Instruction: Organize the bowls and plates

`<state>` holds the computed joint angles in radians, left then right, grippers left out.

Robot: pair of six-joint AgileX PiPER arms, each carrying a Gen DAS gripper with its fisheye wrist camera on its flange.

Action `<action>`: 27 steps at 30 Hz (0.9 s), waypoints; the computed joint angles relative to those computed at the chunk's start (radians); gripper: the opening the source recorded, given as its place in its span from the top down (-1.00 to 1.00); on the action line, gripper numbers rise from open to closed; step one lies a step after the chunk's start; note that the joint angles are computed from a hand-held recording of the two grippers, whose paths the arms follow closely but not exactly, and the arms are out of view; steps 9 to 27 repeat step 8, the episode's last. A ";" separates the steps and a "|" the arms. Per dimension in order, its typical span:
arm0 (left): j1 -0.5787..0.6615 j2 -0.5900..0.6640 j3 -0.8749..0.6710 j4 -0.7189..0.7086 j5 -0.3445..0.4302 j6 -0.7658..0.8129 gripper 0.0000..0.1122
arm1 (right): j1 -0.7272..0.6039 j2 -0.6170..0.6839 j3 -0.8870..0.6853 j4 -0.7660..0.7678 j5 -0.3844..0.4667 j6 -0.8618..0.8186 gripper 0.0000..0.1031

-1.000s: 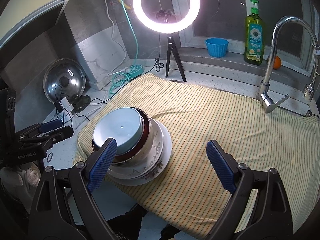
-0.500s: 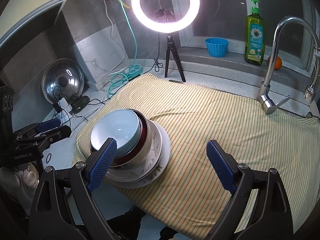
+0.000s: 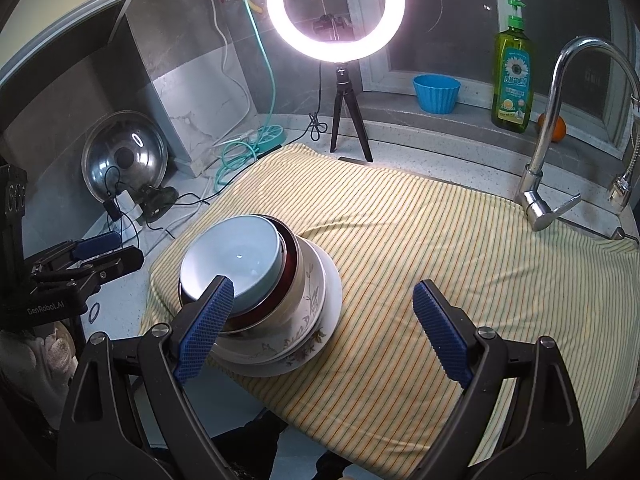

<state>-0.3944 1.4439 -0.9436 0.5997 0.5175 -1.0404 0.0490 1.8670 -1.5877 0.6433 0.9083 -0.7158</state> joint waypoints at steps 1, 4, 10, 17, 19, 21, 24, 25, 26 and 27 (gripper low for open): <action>-0.001 0.000 0.000 0.001 0.000 0.000 -0.40 | 0.001 0.000 0.001 -0.001 -0.001 0.001 -0.81; -0.006 0.002 0.001 0.032 -0.001 -0.028 -0.40 | -0.002 0.001 0.002 0.000 0.000 -0.001 -0.81; -0.006 0.004 0.003 0.058 0.000 -0.056 -0.40 | -0.005 0.001 0.007 -0.002 -0.003 -0.003 -0.81; -0.006 0.004 0.003 0.058 0.000 -0.056 -0.40 | -0.005 0.001 0.007 -0.002 -0.003 -0.003 -0.81; -0.006 0.004 0.003 0.058 0.000 -0.056 -0.40 | -0.005 0.001 0.007 -0.002 -0.003 -0.003 -0.81; -0.006 0.004 0.003 0.058 0.000 -0.056 -0.40 | -0.005 0.001 0.007 -0.002 -0.003 -0.003 -0.81; -0.006 0.004 0.003 0.058 0.000 -0.056 -0.40 | -0.005 0.001 0.007 -0.002 -0.003 -0.003 -0.81; -0.006 0.004 0.003 0.058 0.000 -0.056 -0.40 | -0.005 0.001 0.007 -0.002 -0.003 -0.003 -0.81; -0.006 0.004 0.003 0.058 0.000 -0.056 -0.40 | -0.005 0.001 0.007 -0.002 -0.003 -0.003 -0.81; -0.006 0.004 0.003 0.058 0.000 -0.056 -0.40 | -0.005 0.001 0.007 -0.002 -0.003 -0.003 -0.81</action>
